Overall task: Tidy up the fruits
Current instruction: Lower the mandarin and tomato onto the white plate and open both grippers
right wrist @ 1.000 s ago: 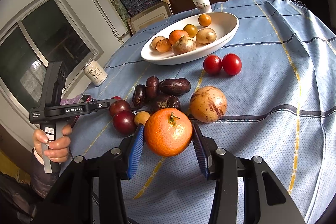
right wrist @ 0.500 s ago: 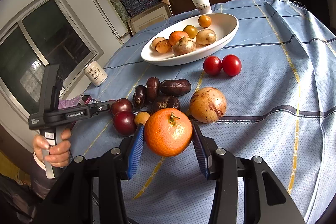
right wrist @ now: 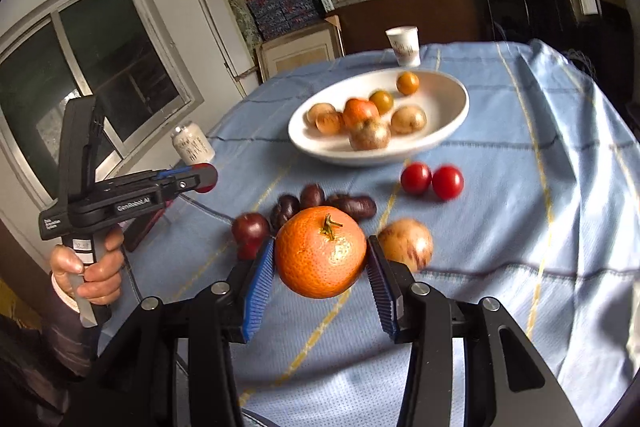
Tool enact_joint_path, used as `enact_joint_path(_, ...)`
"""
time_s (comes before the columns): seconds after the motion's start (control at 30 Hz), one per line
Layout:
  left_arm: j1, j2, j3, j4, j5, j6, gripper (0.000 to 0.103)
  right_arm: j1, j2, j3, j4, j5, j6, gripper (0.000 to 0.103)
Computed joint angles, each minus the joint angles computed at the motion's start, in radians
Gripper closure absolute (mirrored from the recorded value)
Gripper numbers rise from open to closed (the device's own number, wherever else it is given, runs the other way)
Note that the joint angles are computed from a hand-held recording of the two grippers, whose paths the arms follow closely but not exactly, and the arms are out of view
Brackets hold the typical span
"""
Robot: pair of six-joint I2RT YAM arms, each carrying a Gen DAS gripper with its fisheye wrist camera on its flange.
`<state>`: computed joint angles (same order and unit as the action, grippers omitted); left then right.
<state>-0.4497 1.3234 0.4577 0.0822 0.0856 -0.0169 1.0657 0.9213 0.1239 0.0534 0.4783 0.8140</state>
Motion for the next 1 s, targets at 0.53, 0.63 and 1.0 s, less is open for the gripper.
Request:
enact_joint_path(0.53,-0.127,0.47,0.53,-0.041,-0.102,-0.112,0.075,-0.687,0.421,0.319,0.262,-0.368,-0.361,0.057)
enact_joint_path(0.63,-0.14,0.564,0.603,-0.059,-0.13,-0.108,0.075,-0.729,0.567,0.4,0.294,-0.38,-0.368,0.057)
enact_joint_path(1.0,-0.131,0.734,0.748,-0.109,-0.159,-0.084,0.075,-0.784,0.852,0.605,0.246,-0.418,-0.395,0.057)
